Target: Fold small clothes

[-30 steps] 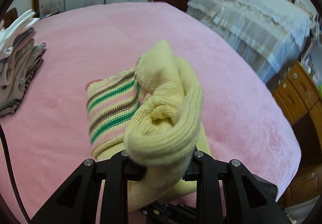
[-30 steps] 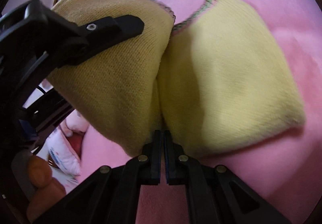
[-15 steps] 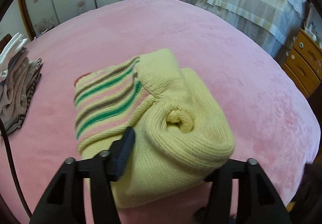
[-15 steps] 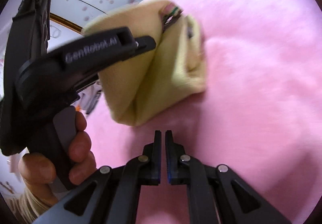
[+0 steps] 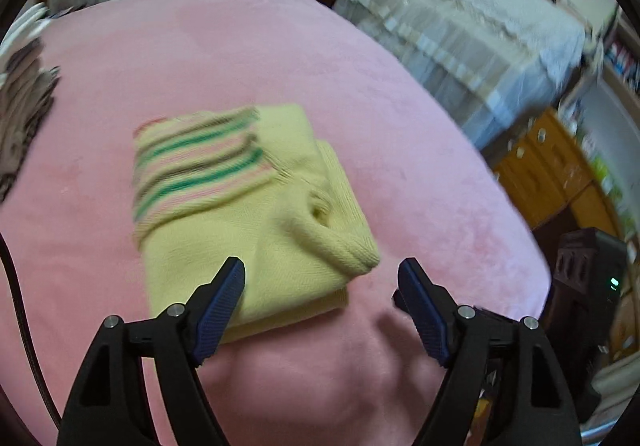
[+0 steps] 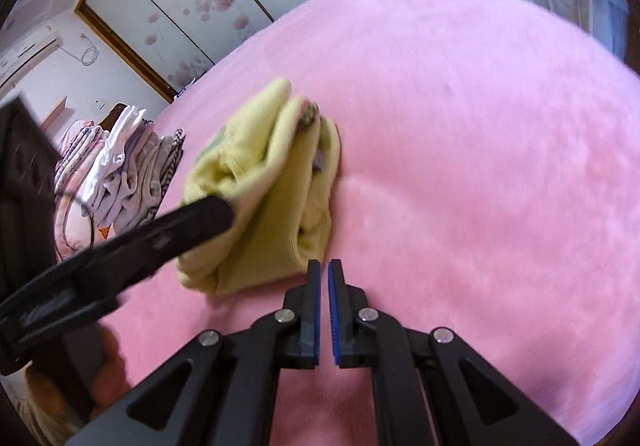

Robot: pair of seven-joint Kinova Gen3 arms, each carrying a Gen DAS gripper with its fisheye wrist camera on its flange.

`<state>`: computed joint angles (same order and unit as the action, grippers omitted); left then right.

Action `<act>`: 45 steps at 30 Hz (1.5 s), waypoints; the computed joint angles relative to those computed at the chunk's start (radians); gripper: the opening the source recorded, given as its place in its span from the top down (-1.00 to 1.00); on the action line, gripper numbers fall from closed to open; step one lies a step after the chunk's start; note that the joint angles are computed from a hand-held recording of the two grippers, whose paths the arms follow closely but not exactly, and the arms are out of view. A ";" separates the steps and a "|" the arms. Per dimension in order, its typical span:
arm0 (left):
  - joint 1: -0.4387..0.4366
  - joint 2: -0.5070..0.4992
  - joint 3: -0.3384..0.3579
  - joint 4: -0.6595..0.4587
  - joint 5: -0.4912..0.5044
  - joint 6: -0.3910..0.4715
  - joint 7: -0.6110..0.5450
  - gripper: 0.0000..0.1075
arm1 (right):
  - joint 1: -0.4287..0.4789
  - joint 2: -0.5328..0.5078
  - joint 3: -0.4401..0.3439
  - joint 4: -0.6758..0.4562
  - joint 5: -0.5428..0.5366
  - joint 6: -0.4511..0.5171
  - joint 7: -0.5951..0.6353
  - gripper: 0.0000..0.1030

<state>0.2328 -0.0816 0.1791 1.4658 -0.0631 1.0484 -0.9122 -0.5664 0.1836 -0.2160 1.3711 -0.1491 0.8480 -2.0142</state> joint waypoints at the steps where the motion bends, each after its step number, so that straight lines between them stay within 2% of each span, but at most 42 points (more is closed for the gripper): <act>1: -0.009 -0.021 0.007 0.009 -0.023 0.004 0.028 -0.45 | -0.002 0.005 0.001 -0.027 0.009 0.012 0.005 0.90; 5: -0.061 -0.098 0.014 0.070 -0.123 0.035 0.140 -0.45 | 0.007 0.008 -0.004 -0.109 -0.006 0.055 0.057 0.88; 7: -0.084 -0.103 0.013 0.087 -0.141 0.072 0.166 -0.45 | 0.001 0.014 -0.006 -0.149 -0.006 0.073 0.078 0.73; 8: -0.097 -0.100 0.005 0.098 -0.134 0.097 0.172 -0.45 | -0.011 0.026 -0.005 -0.172 0.006 0.076 0.078 0.57; 11: -0.115 -0.114 -0.042 0.155 -0.061 0.096 0.152 -0.45 | -0.050 0.056 0.001 -0.231 0.038 0.096 0.092 0.40; 15: -0.127 -0.108 -0.052 0.193 -0.011 0.073 0.122 -0.45 | -0.093 0.133 -0.004 -0.349 0.066 0.191 0.143 0.40; 19: -0.132 -0.108 -0.049 0.208 -0.002 0.052 0.100 -0.45 | -0.182 0.203 0.032 -0.453 0.164 0.294 0.155 0.41; 21: -0.130 -0.100 -0.035 0.207 -0.010 0.048 0.105 -0.45 | -0.213 0.234 0.055 -0.496 0.201 0.363 0.147 0.68; 23: -0.129 -0.096 -0.047 0.213 0.003 0.038 0.079 -0.46 | -0.215 0.229 0.067 -0.475 0.206 0.373 0.130 0.78; 27: -0.126 -0.082 -0.051 0.219 0.017 0.028 0.061 -0.58 | -0.143 0.184 0.054 -0.341 0.128 0.312 0.075 0.80; 33: -0.114 -0.065 -0.032 0.229 -0.012 0.014 0.052 -0.61 | -0.115 0.149 0.040 -0.203 0.108 0.210 0.011 0.81; 36: -0.108 -0.059 -0.029 0.225 -0.027 0.014 0.056 -0.69 | -0.102 0.147 0.032 -0.183 0.098 0.184 0.005 0.81; 38: -0.109 -0.061 -0.047 0.231 0.000 0.007 0.042 -0.70 | -0.093 0.150 0.028 -0.175 0.090 0.176 0.008 0.80; 45: -0.113 -0.064 -0.044 0.199 -0.011 0.033 0.021 -0.67 | -0.096 0.150 0.025 -0.221 0.104 0.220 0.034 0.77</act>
<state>0.1194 -0.1458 0.1347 1.6652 -0.0743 1.0815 -0.8914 -0.6626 0.3338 -0.1906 1.1502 -0.0447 1.0678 -1.9797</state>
